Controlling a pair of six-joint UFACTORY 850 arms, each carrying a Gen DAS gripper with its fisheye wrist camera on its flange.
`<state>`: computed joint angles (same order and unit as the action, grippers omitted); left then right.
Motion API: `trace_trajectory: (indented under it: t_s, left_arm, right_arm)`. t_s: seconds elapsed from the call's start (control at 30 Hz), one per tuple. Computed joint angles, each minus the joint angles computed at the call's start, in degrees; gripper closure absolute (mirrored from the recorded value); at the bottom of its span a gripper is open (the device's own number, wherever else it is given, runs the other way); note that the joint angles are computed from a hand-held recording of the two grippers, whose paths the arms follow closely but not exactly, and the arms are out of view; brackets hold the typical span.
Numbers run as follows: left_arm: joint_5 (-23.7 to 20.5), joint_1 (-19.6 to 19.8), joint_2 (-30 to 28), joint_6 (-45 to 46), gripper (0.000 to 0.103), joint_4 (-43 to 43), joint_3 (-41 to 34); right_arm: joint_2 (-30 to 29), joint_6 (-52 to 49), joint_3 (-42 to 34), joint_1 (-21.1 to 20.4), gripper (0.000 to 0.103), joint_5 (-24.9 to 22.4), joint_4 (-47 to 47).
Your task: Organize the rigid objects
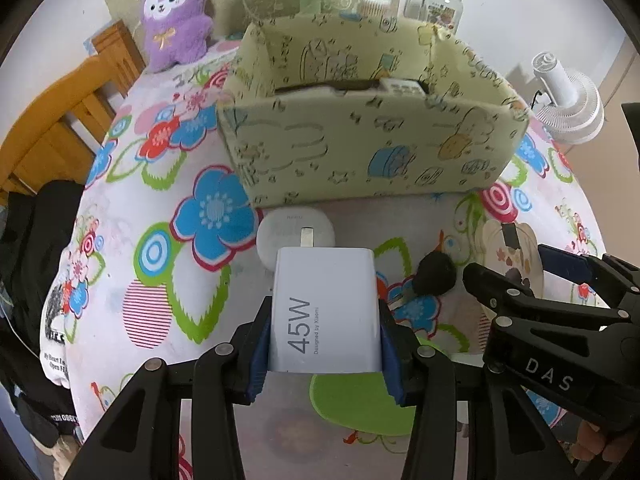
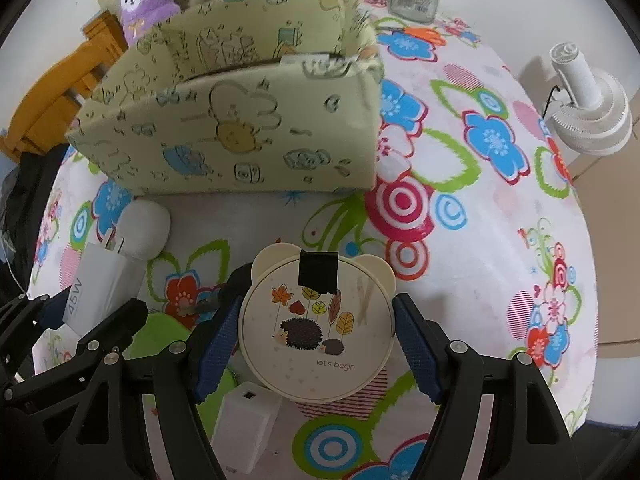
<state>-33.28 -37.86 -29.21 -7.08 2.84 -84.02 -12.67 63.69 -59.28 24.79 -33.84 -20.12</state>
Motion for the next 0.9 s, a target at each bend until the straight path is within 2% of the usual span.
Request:
trace_trajectory:
  t_s: [0.63, 0.9]
  left_arm:
    - [0.39, -1.19, 2.96, -1.84, 0.055, 2.23, -1.22]
    - [-0.79, -2.00, 4.51, -4.52, 0.055, 5.38, -1.48]
  right_arm:
    - [5.55, 4.42, -0.31, 1.08, 0.026, -3.33, -4.89]
    - [7.48, 4.54, -0.23, 1.29, 0.026, -3.71, -5.60]
